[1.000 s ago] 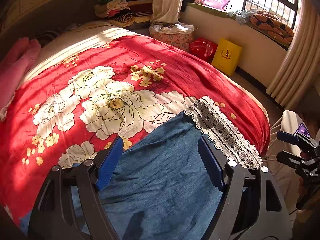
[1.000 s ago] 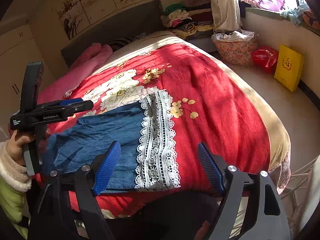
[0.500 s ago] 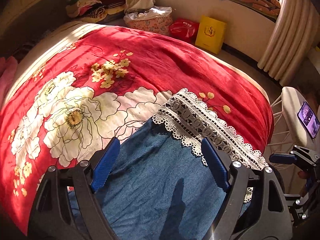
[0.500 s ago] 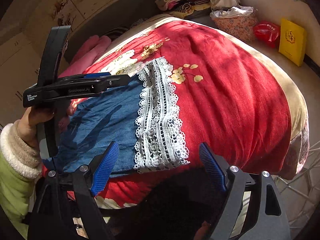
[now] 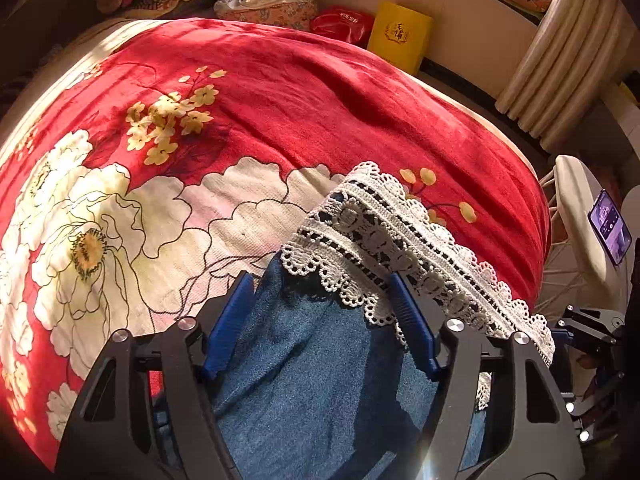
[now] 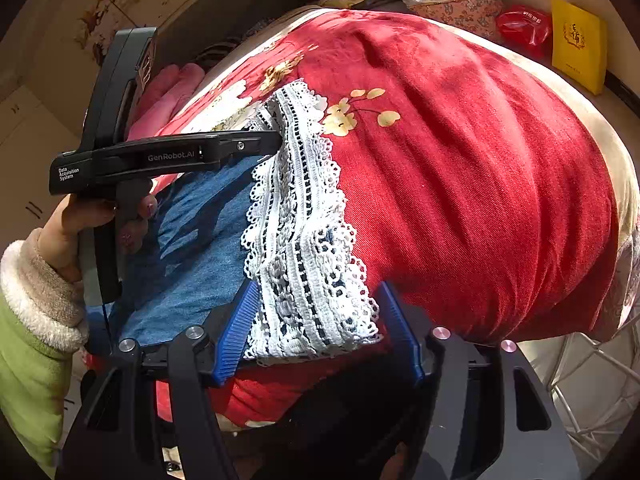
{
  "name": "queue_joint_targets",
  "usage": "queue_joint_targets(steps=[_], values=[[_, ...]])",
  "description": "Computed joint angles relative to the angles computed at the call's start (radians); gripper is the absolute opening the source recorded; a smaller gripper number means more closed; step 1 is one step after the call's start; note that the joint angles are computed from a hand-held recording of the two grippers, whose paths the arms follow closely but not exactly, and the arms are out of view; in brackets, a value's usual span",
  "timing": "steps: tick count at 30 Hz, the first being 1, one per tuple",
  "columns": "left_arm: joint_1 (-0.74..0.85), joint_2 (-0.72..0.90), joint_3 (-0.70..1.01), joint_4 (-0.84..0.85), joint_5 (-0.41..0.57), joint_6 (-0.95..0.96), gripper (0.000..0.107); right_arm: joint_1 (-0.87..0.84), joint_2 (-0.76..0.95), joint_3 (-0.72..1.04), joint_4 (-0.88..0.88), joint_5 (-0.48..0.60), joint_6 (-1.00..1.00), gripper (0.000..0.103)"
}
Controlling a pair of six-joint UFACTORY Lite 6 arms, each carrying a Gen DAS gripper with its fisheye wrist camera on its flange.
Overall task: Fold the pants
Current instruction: 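Lift the lace hem with the right tool and fold it over the denim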
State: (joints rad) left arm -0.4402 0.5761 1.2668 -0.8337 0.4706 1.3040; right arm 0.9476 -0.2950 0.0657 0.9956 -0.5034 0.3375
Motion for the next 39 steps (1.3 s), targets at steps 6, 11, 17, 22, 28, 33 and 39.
queue_joint_targets(steps=[6,11,17,22,28,33,39], values=[[-0.013,0.009,-0.011,0.004,-0.009,0.006,0.033,0.004,-0.058,-0.052,-0.130,-0.030,0.139,0.027],[0.017,0.006,-0.002,-0.024,0.015,0.055,0.013,0.059,-0.123,-0.058,-0.065,-0.082,0.111,0.024],[0.093,-0.050,-0.018,-0.136,0.119,0.169,0.010,0.133,-0.195,0.038,0.226,-0.087,-0.246,0.024],[0.196,-0.142,-0.050,-0.198,0.239,0.241,0.010,0.170,-0.117,0.207,0.320,-0.102,-0.446,0.024],[0.414,-0.226,-0.099,-0.229,0.382,0.344,0.010,0.149,0.110,0.481,0.292,-0.038,-0.604,0.024],[0.617,-0.193,-0.102,-0.223,0.458,0.433,0.010,0.159,0.408,0.747,0.244,0.035,-0.660,0.024],[0.786,-0.049,-0.046,-0.191,0.498,0.441,0.017,0.154,0.732,1.019,0.301,0.161,-0.783,0.024]])
